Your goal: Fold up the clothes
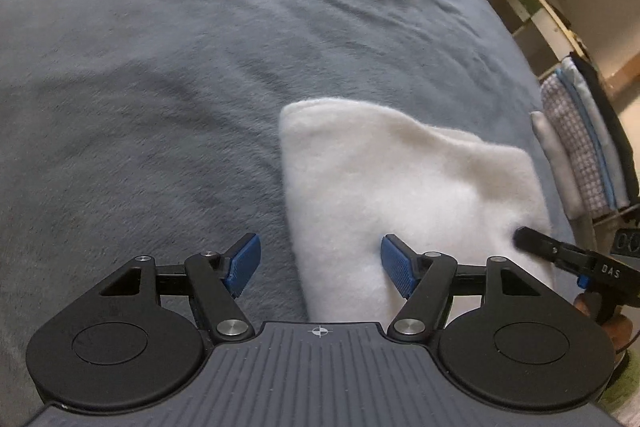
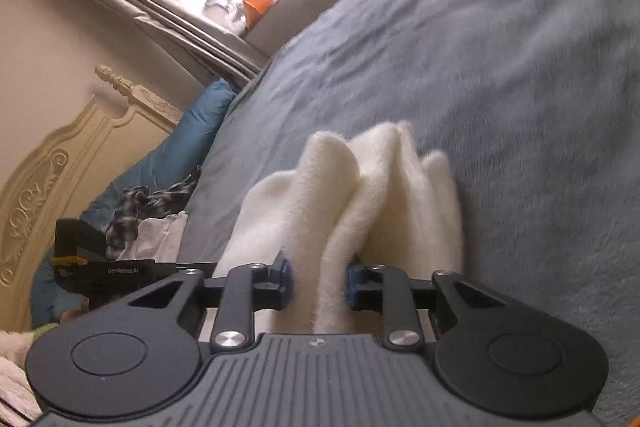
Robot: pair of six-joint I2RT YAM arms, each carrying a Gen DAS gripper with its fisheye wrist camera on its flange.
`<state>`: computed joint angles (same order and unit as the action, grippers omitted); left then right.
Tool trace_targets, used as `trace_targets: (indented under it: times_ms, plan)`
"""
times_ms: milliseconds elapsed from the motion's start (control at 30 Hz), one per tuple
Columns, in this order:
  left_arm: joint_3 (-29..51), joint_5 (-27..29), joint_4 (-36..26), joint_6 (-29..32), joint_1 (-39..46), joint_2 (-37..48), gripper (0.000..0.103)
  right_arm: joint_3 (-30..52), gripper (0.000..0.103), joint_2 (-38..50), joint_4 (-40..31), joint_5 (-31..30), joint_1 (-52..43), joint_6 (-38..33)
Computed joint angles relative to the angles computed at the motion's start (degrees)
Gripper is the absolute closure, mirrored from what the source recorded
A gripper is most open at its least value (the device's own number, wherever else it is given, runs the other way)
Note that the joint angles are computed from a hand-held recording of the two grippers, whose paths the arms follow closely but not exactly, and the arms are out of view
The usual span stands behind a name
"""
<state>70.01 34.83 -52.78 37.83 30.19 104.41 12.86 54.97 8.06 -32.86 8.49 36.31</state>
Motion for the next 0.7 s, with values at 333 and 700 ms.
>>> trace_targets:
  times_ms: [333, 700]
  plan:
    - [0.5, 1.4, -0.8, 1.1, -2.5, 0.1, 0.036, -2.8, 0.079, 1.0, 6.3, -3.0, -6.1, -0.7]
    - [0.2, 0.9, -0.6, 2.8, -3.4, -0.5, 0.035, -5.4, 0.062, 9.2, 7.6, -19.4, -20.6, 1.3]
